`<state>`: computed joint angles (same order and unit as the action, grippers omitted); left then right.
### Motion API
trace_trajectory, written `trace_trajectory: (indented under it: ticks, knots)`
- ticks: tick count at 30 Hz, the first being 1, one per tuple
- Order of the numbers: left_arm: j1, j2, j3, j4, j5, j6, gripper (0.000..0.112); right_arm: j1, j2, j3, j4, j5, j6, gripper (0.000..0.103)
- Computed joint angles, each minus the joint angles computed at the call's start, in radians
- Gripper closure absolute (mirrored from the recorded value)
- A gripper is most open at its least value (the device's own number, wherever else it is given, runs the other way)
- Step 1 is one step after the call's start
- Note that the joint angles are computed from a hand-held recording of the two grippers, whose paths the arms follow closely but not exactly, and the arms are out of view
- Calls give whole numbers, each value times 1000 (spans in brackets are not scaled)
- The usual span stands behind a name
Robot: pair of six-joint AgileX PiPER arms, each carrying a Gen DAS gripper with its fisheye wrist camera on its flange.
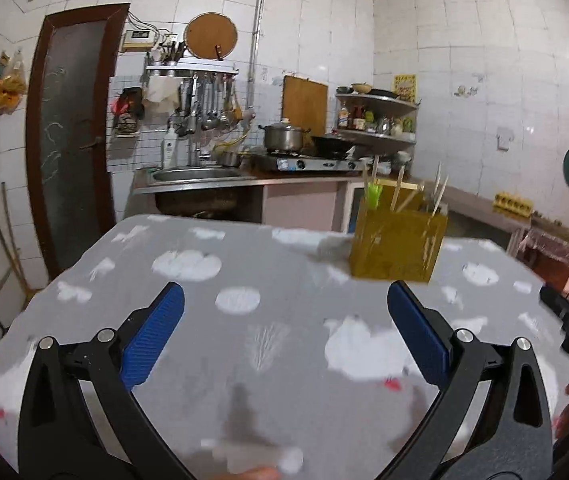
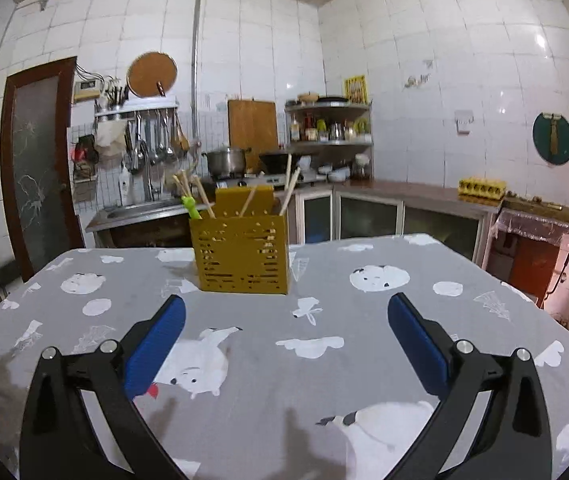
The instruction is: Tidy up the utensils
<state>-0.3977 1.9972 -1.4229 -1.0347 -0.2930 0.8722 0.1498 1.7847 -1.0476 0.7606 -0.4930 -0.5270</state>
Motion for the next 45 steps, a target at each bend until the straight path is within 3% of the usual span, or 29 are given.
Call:
trace_trajectory:
  ticks: [3,9,19,33,45]
  knots:
    - [-26,4,70,91,-51,-107,14,31,-10,55,-39,-60,48,4]
    - [-66,44,83,130,-167,-116,14,58,-9,107,-75,-135,96,4]
    - [-50,37,111,244,-149,-227,14,61,20,113,-74,-149,118,4]
    - [-52,35,115,244,-148,-230,14,94,26,114,-22,-197,43,4]
    - [-49,32,122,266,-158,-252,14,94,20,113,-9,-189,29,4]
